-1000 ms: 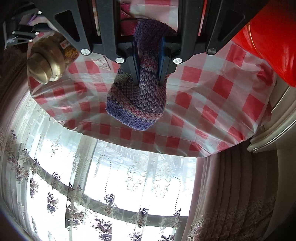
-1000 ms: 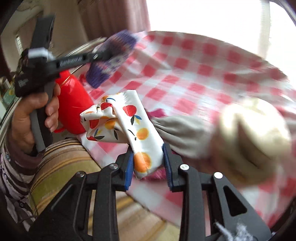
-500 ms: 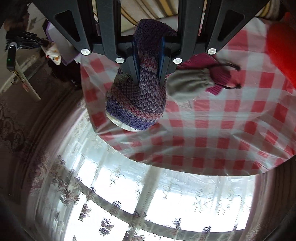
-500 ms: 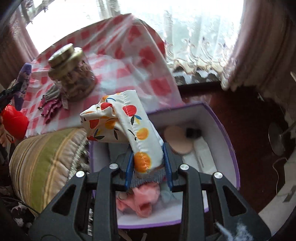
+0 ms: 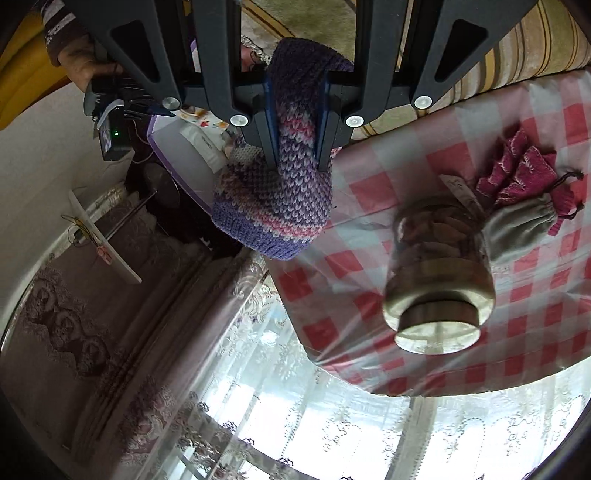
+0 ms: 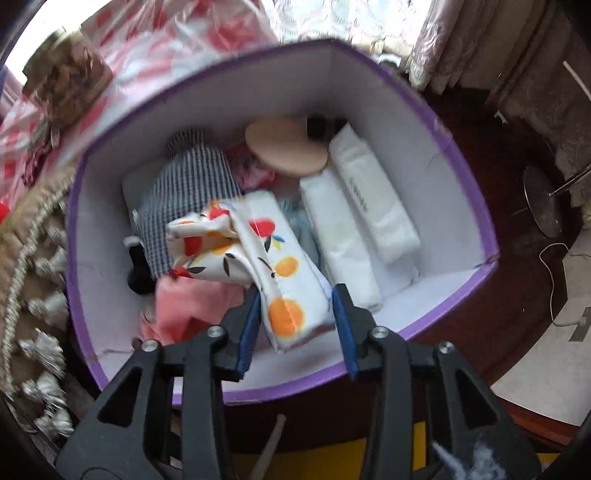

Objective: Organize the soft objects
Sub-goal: 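Drop the fruit-print cloth in the box with right tool while left drops purple mitten, then move both open tools back from the box to the table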

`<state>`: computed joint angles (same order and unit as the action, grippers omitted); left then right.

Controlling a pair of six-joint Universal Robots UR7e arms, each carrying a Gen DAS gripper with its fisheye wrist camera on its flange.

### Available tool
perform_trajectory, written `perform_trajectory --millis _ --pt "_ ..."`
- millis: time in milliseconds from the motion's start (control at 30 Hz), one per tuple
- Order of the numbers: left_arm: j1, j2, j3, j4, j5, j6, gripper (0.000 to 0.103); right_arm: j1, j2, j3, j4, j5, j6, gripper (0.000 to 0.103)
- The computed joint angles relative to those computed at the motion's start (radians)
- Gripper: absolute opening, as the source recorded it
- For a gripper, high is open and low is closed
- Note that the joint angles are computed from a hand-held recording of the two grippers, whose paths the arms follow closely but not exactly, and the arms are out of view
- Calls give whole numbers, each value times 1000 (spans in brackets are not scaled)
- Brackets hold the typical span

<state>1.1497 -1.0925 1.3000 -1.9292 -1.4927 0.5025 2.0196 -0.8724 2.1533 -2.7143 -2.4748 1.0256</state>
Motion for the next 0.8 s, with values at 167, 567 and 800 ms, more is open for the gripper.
perform_trajectory --millis 167,567,800 --pt "-37 -13 65 79 11 13 19 31 -22 53 -104 -29 -16 62" --pt "-135 -43 252 183 93 117 20 151 -88 117 -195 -204 43 70" --pt "-166 -25 321 283 229 166 45 152 -79 142 -340 -215 -16 71"
